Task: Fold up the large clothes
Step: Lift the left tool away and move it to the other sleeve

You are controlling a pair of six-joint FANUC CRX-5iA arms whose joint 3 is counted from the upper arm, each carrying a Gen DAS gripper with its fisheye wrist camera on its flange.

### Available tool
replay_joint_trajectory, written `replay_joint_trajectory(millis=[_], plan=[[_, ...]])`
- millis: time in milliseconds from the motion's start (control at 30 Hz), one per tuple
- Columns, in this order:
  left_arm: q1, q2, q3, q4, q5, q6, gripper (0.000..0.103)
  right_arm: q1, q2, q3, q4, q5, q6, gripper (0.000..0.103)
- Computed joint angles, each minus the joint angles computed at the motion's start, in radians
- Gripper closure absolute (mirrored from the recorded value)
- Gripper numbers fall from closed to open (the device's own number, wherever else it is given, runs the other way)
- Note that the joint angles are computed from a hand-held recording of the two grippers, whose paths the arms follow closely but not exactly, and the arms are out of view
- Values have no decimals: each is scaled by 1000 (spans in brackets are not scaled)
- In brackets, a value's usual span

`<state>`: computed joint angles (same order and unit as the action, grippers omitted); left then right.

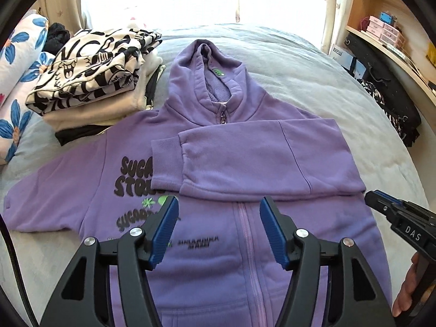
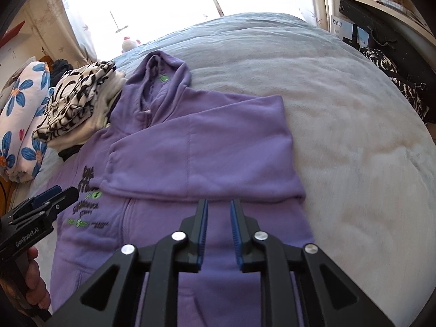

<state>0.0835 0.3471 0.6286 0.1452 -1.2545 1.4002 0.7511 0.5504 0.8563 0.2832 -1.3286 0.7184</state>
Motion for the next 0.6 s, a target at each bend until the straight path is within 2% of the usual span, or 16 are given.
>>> replay_joint_trajectory(millis=[300, 433, 600], plan=[[36, -137, -163, 36, 23, -49, 42, 82, -45, -66, 12, -1, -56, 80], [73, -192, -220, 51, 22, -72, 41, 125, -30, -37, 26, -20, -50, 80], [153, -249, -286, 74, 20, -113, 38, 171, 27, 67, 30, -46, -21, 80]])
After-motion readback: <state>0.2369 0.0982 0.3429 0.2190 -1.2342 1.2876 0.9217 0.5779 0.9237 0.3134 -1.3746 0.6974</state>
